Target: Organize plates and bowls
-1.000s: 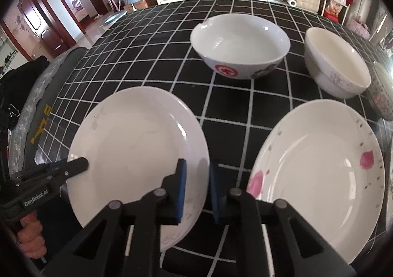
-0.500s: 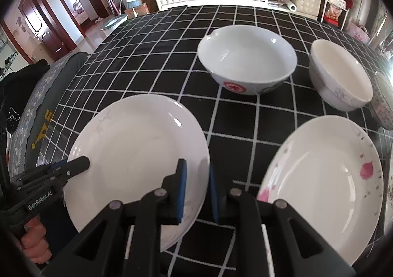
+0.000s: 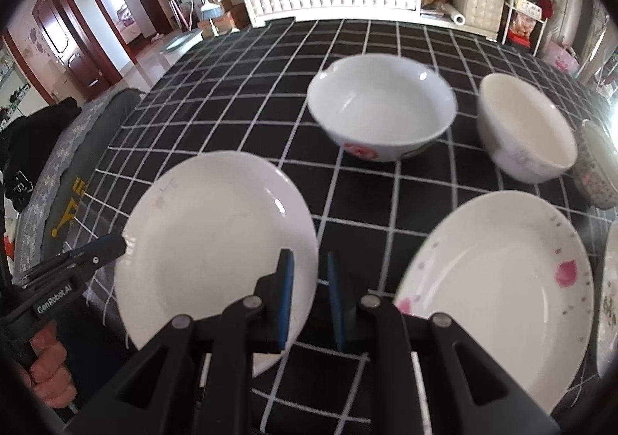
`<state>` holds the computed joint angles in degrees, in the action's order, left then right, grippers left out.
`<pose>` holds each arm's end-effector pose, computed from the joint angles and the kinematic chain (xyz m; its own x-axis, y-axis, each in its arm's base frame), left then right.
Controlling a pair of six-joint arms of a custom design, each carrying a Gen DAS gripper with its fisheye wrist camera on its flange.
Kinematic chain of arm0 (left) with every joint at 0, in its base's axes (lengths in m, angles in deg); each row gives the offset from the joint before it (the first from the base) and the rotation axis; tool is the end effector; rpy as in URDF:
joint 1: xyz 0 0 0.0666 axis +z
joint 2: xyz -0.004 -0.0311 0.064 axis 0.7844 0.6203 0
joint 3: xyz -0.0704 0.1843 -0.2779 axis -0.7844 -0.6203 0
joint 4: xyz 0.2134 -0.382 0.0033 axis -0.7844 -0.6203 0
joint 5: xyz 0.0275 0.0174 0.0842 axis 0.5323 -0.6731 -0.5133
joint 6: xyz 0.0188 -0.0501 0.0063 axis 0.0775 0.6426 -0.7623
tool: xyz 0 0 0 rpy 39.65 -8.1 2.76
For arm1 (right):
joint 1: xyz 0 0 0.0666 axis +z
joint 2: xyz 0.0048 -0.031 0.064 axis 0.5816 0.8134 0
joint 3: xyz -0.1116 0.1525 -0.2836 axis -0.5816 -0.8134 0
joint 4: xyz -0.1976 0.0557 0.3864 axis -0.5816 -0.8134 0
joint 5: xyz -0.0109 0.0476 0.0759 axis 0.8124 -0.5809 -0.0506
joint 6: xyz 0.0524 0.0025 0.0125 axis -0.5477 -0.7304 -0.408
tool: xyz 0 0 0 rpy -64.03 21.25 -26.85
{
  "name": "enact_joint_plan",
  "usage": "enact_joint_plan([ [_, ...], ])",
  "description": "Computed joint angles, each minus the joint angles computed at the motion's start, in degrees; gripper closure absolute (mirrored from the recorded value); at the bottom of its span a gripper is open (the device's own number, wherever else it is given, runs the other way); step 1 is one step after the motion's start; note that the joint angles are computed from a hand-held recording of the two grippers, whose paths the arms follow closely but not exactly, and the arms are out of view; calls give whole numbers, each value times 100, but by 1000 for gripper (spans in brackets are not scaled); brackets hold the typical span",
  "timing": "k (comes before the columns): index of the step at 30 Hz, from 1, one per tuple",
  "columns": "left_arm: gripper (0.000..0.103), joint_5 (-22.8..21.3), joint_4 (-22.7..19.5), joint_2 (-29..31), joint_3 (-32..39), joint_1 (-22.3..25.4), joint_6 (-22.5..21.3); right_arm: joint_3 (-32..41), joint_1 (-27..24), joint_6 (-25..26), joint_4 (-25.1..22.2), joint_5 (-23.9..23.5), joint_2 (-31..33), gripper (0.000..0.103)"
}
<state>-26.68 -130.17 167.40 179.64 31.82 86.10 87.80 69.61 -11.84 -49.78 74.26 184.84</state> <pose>0.5857 -0.2124 0.4439 -0.8749 -0.0663 -0.4798 0.0329 0.9802 -0.1953 0.5723 0.3797 0.4480 -0.8681 0.0471 -0.4942 -0.0380 0.9862 0.1609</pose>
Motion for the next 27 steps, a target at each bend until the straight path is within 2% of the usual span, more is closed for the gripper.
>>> enact_joint_plan([
  [6,89,-52,-74,-392,-178,-224,42,-922,43,-192,386,152,-842,81],
  [11,89,-86,-90,-597,-167,-617,6,-1696,57,-261,646,395,-1587,81],
  [19,89,0,-76,-408,254,-1247,-200,-3067,-86,-616,976,715,-2804,81],
  [23,88,136,-88,-256,437,-1427,-170,-3505,-176,-739,1006,782,-3157,81],
  [27,83,192,-170,-69,654,-1544,-104,-3824,-277,-803,1026,739,-3401,81],
])
